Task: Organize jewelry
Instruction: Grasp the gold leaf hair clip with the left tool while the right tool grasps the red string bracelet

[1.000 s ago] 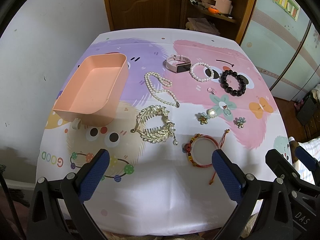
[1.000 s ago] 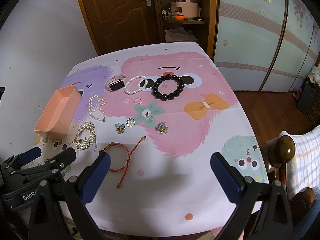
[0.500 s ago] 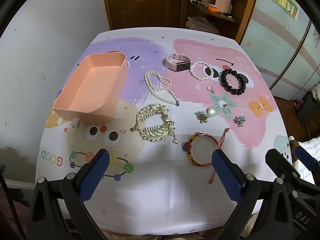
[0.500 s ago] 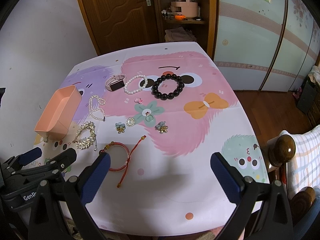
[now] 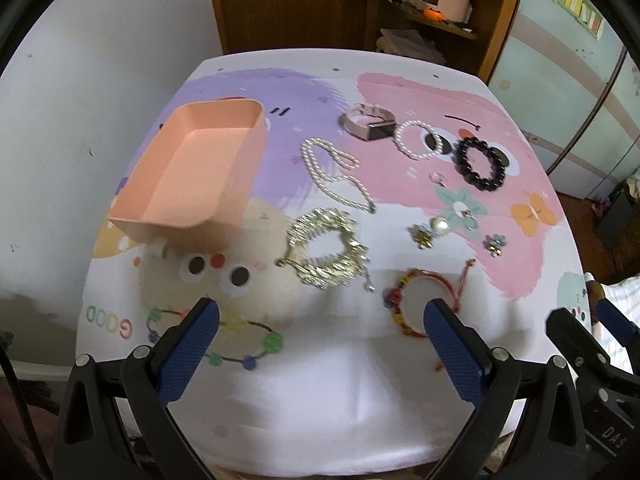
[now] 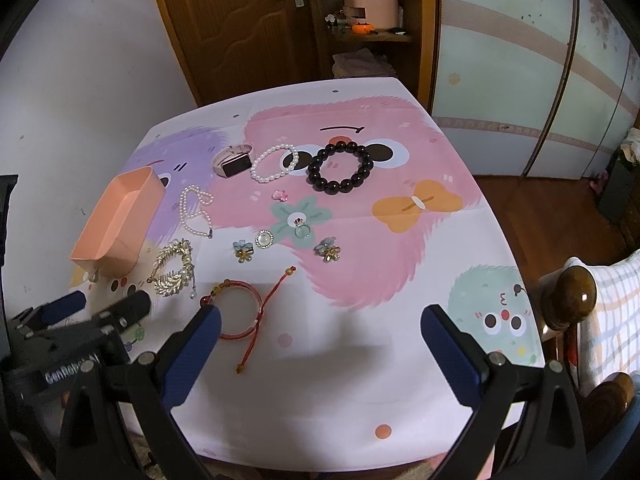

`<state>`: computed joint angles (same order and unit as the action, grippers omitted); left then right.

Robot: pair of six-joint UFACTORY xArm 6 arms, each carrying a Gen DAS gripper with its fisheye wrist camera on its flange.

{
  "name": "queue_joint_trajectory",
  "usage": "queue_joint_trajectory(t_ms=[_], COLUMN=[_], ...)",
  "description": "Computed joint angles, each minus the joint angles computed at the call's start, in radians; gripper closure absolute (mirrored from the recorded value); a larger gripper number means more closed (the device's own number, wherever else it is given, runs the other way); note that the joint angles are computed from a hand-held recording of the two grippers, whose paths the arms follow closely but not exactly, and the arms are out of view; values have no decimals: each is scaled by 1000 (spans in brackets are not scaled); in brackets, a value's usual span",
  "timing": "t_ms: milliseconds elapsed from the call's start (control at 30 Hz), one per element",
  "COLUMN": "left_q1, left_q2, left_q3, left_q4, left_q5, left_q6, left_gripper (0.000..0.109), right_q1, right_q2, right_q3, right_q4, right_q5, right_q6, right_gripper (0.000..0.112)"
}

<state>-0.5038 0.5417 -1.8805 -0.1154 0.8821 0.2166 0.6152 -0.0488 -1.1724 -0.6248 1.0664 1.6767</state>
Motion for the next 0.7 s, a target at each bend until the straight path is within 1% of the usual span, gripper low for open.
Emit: queue_joint_trajectory(t_ms=[133, 300, 367, 500, 567, 633, 700], left_q1=[24, 49, 55, 62, 65, 66, 68], left_q2=[60, 139, 170, 235, 260, 293, 333], left_q3=[-96, -227, -273, -373, -408, -455, -516], left_q4=[18, -2, -15, -53, -65, -67, -64], left_q5=[36, 139, 184, 278, 302, 328, 362], left_q6=[-2, 30, 44, 59, 60, 51, 43], left_gripper=[7, 7, 7, 7, 7, 9, 13], right_q1=[-10, -22, -30, -59, -73, -87, -95], right_q2=[0, 17, 27, 53, 67, 83, 102], right_q3=[4, -6, -8, -7, -7, -7, -15], right_q4=[8, 24, 42, 118, 163, 207, 228], right_q5=[-27, -64, -90, -164, -194, -222, -232], right_q6=[-24, -95, -140, -278, -343, -413, -464], right_gripper=[20, 25, 27, 32, 35, 37, 38])
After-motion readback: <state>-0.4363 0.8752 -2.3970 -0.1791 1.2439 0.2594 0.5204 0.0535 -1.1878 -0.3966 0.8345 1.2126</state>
